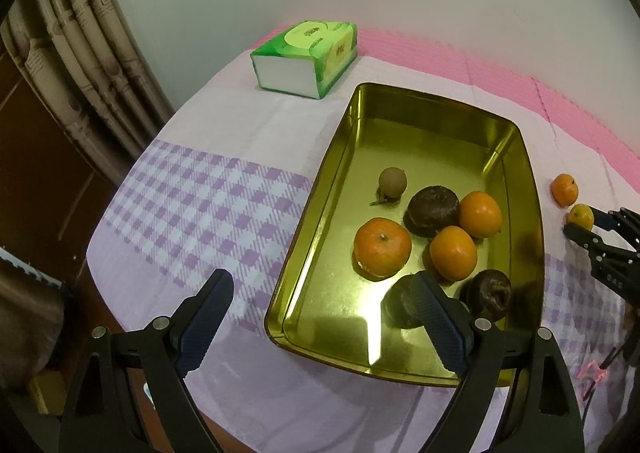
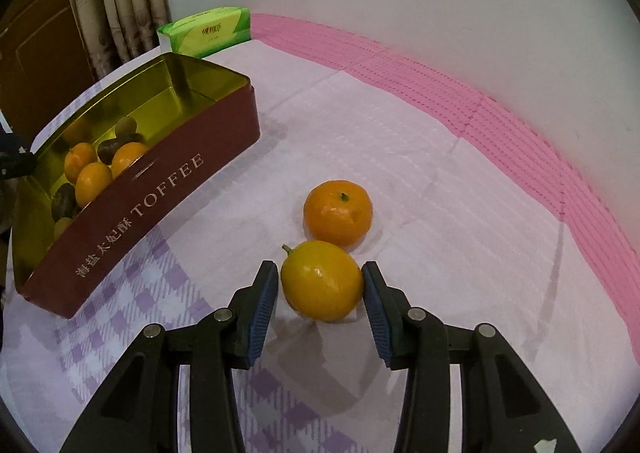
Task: Organize fruits
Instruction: 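Grasp the yellow lemon-shaped fruit on the cloth with the right gripper, then grasp the loose orange with the left gripper while the right gripper holds the yellow fruit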
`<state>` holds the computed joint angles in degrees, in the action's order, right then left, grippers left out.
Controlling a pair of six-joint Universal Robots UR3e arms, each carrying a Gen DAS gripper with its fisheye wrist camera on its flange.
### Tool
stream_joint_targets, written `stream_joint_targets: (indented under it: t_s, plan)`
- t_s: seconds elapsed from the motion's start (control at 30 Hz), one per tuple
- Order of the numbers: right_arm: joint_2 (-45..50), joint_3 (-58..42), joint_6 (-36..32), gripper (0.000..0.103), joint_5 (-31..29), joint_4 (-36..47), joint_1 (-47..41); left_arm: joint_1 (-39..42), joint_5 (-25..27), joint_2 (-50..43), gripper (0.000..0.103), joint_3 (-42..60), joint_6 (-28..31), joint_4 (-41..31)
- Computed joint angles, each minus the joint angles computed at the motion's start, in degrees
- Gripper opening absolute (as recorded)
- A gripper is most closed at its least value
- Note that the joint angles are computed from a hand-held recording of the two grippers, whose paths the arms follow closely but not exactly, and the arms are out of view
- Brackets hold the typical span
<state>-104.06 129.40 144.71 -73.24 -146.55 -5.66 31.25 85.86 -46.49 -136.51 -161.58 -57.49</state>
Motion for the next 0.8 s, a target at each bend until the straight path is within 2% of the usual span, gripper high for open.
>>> stream_joint_targets:
  t_s: [0.2,0.37,0.57,0.8]
  plan:
    - [-1.3,3.3,1.8,0.037,1.6,-3.4,-1.3,-2.8,1.2,-1.3,0.090,0.1,-1.6,1.8]
    - [-6.1,7.8,3.4,0.037,3.8,-4.6,-7.5,-10.2,3.0,-4.2,0.090,2.0,-4.9,5.1]
    - [-8.1,9.5,3.6,0.037,4.5,-6.1,-17.6,-26.6,6.7,-17.1,0.090,9.2,-12.6,11.6]
    - [-8.1,10.7,1.9,0.037,4.2,-8.7,-26.1,-37.0,4.5,-31.5,0.090,16.9,-18.1,18.7]
